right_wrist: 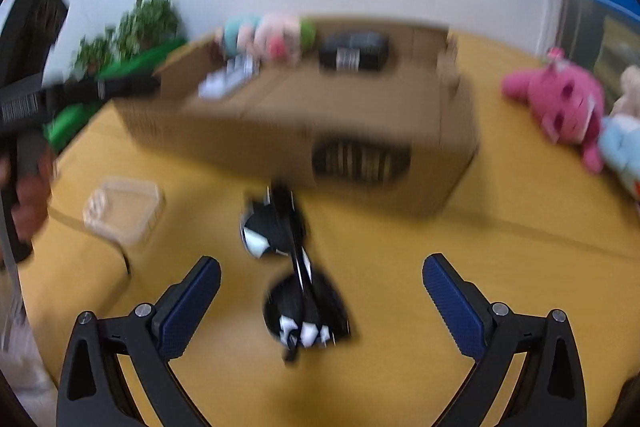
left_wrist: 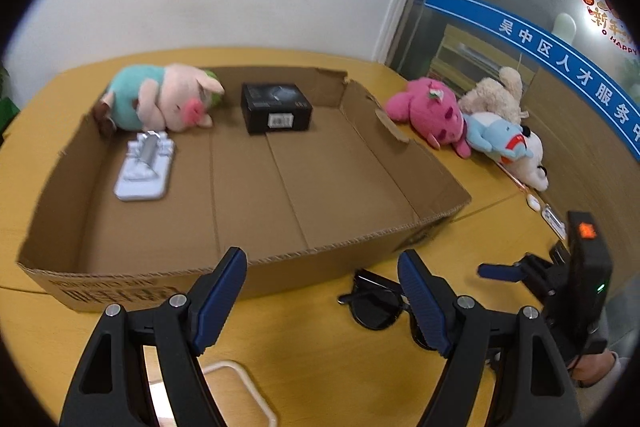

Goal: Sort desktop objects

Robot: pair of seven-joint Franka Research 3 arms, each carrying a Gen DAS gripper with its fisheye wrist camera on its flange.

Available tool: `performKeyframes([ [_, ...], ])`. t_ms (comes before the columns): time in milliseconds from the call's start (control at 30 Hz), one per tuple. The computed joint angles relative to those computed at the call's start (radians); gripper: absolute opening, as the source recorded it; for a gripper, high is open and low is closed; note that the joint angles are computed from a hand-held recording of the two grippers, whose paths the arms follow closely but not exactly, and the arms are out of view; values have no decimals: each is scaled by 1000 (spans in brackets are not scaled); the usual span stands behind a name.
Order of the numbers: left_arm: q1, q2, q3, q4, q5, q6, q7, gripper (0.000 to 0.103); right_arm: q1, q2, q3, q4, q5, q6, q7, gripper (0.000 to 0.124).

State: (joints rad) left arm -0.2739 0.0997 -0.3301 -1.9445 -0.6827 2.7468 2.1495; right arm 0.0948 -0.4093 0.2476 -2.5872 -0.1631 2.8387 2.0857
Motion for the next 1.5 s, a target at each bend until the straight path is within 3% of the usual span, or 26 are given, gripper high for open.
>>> performKeyframes([
  [233,22,69,-15,66,-58,-212,0,78,-20,91,43,25,-89,-13,80,96],
  [400,24,93,-19,77,-60,-263,-20,78,-3,117,43,42,-184,-24,155,87],
  [567,25,126,-31,101,-63,-320,-40,77,18,93,45,36,-212,-49,225,55],
  [767,26,183,-49,150,-84,-398,-63,76,27,96,54,51,-251,-71,355,55],
  [867,21,189,-56,142,-72,-378,-76,76,31,106,45,55,-251,-48,385,52],
  [900,22,193,-57,147,-70,-384,-84,76,31,107,45,56,-257,-45,393,47],
  [933,25,194,-60,147,-79,-383,-85,76,37,106,36,51,-250,-31,393,29],
  [967,30,194,-61,146,-89,-384,-87,76,51,103,19,43,-221,-12,385,30],
  [1167,30,174,-56,126,-77,-357,-138,53,33,104,37,48,-227,-20,391,30],
  [1367,38,170,-59,137,-134,-351,-92,53,25,106,39,43,-232,-1,418,28],
  [1500,39,224,-67,186,-131,-400,-104,24,25,110,37,41,-232,10,425,28],
])
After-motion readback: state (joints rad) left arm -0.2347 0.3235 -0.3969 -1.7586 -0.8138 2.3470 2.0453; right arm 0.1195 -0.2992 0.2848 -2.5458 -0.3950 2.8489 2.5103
